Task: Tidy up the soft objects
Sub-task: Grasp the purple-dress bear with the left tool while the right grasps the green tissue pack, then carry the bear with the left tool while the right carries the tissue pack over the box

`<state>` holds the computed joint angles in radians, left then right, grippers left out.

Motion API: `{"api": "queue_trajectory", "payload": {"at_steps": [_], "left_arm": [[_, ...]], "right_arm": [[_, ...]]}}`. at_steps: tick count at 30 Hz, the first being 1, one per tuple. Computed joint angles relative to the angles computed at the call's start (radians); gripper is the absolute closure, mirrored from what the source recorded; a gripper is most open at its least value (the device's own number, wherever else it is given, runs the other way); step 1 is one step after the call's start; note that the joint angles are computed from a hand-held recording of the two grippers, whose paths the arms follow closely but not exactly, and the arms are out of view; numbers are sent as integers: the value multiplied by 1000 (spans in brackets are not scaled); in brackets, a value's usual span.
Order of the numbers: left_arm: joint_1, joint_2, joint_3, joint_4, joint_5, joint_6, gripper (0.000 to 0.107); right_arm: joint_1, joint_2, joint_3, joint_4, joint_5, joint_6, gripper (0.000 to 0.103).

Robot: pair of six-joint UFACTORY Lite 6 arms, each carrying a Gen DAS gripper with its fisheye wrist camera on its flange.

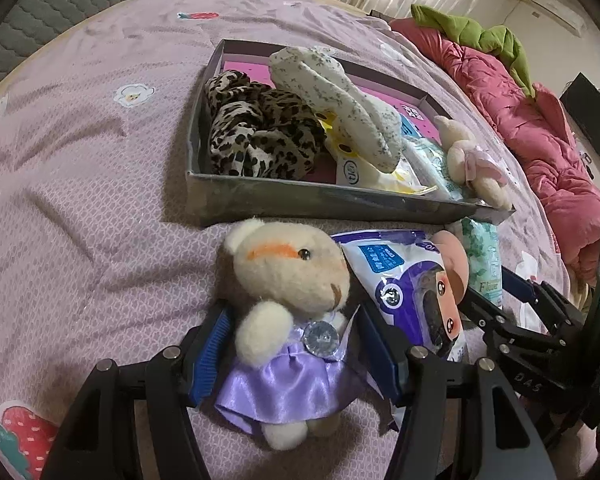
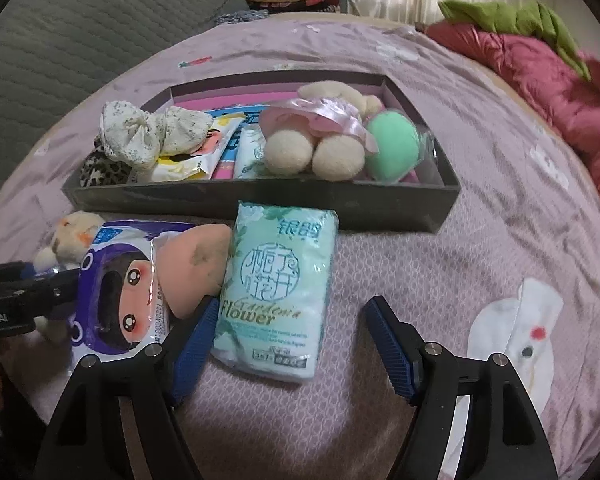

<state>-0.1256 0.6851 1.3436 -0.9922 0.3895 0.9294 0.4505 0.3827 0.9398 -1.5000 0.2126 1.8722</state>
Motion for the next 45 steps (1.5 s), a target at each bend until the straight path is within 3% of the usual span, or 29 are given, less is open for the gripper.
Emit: {"api": "queue_trajectory", "payload": {"at_steps": [9,12,14,16,18,20,26,41,45], "left_arm": [[-33,22,21,55,-49,-57,44],[-55,24,22,130,-82,-116,44],[-91,17,13,261,-133,-224,44],[-120,6,-2,390,-174,-333,45],[-126,-2,-5,415,-179,-352,50],[-115,-12,-4,341,-161,-286,57],[-99,-40,-18,191,-132,-136,63],[-32,-227,-173,-614,-110,638,64],[-23,-234,-166,-663,-95,677,64]], "right_arm": [[-15,31,25,-99,-7,66,29],[-20,34,28,-121,-13,76,35],[-15,37,30,-135,-1,75,47],[-6,42,32,-156,11,75,53],[-4,37,25,-189,13,101,53],[-13,25,14,-224,-1,133,54],[-38,-30,-20,-313,-33,225,55],[15,-216,-110,-536,-36,451,56],[28,-240,-103,-643,-32,553,55]]}}
